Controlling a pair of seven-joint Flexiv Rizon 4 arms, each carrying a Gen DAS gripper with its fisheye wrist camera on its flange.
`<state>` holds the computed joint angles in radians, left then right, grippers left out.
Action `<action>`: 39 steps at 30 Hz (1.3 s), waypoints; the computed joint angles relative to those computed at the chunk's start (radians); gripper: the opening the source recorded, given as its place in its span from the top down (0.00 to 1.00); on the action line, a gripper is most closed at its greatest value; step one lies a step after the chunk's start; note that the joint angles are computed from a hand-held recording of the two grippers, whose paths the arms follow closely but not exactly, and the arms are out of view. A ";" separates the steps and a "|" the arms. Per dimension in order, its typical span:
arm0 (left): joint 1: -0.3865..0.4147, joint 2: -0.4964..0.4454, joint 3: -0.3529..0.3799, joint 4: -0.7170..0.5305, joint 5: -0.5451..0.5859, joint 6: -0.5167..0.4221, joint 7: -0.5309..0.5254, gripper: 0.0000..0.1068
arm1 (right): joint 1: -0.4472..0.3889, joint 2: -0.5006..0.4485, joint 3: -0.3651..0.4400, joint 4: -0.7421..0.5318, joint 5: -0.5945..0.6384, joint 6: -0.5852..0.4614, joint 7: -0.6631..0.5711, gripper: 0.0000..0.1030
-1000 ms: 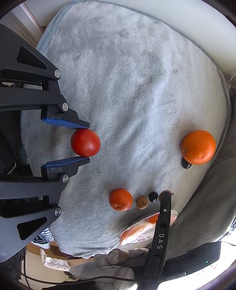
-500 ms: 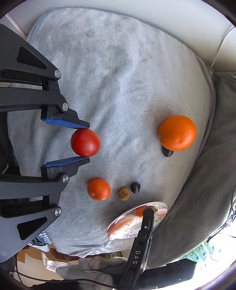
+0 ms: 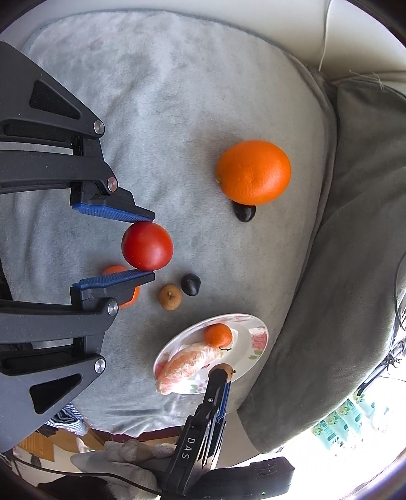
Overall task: Organize fruits
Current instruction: 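Hold the tomato in the left gripper while the right grasps the longan and carries it to the plate, then lower the tomato onto the plate with the left gripper while the right releases the longan there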
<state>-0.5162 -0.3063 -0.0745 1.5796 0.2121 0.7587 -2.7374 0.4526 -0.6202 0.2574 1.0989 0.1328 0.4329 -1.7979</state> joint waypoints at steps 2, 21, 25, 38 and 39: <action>0.003 -0.017 -0.002 -0.022 -0.001 0.000 0.011 0.73 | -0.009 -0.001 -0.006 -0.001 0.001 0.000 0.007 0.72; -0.003 -0.192 0.014 -0.242 -0.086 -0.017 0.199 0.73 | -0.069 -0.027 -0.029 -0.025 -0.003 -0.008 0.051 0.72; -0.006 -0.225 0.021 -0.289 -0.097 -0.027 0.233 0.73 | -0.075 -0.034 -0.028 -0.028 0.002 -0.012 0.057 0.72; -0.012 -0.300 0.026 -0.377 -0.149 -0.050 0.300 0.73 | -0.080 -0.068 -0.029 -0.068 0.006 -0.033 0.069 0.72; -0.010 -0.302 0.025 -0.377 -0.155 -0.049 0.306 0.73 | -0.081 -0.070 -0.028 -0.071 0.008 -0.034 0.068 0.72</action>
<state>-0.5262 -0.6078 -0.0494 1.2026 0.0574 0.7102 -2.4313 0.3715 -0.6900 0.2290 1.0279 0.1407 0.3985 -1.7298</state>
